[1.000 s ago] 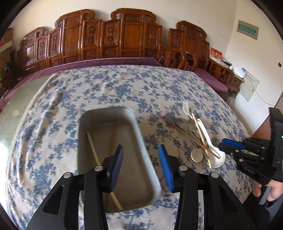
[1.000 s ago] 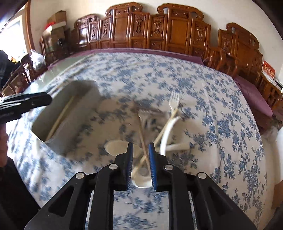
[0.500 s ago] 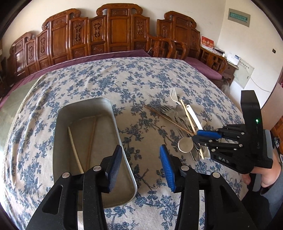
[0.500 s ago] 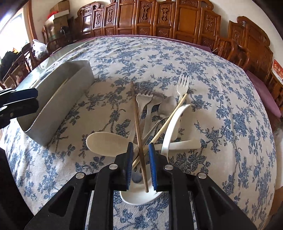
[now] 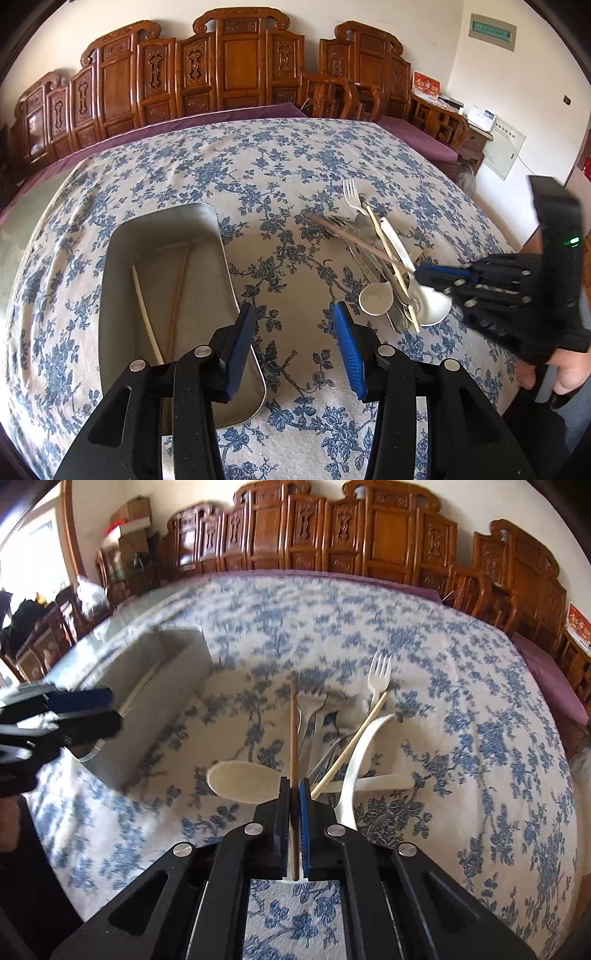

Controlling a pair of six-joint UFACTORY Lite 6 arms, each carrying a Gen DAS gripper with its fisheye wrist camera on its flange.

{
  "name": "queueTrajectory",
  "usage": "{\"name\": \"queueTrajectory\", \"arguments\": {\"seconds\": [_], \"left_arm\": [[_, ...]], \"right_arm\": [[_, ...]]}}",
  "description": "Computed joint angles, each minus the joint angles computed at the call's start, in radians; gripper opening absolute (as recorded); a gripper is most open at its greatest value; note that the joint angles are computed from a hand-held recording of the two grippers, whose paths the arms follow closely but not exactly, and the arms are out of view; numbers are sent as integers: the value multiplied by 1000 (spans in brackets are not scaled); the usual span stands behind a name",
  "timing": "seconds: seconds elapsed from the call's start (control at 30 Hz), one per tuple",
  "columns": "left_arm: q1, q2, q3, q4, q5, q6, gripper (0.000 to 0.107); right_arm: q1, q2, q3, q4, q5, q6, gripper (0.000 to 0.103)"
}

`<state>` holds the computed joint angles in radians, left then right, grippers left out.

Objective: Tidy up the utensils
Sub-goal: 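Grasp another wooden chopstick from the pile with the right gripper, then grasp the metal spoon with the left gripper while the right gripper holds its chopstick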

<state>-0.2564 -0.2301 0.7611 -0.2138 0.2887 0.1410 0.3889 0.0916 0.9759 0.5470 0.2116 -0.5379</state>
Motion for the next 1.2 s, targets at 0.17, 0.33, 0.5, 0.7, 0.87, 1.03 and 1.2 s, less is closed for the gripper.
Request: {"name": "queueTrajectory", "arguments": {"seconds": [0.17,0.33,0.5,0.7,0.87,1.03,1.2], "left_arm": [[-41,-3,-14,114,-27,-128,42],[-96,8,-20,290,-45,-322,42],[-133,45,17,320,-34,-377,42],[-205,153,117,447,-5,-509,34],[-248,327,295,395,23,-479,28],[-270,526,510,360,79,-444,21],[-261,732,725,253,155,-340,15]], "right_arm": [[-76,-120,-84,224,-22,-217,6],[-198,-137,-137,575,-25,-581,6],[-271,-53,-135,723,-30,-752,6],[-301,51,-79,735,-41,-780,6],[-300,82,-56,735,-34,-796,6],[-328,95,-37,740,11,-799,6],[-364,101,-25,751,69,-799,6]]}}
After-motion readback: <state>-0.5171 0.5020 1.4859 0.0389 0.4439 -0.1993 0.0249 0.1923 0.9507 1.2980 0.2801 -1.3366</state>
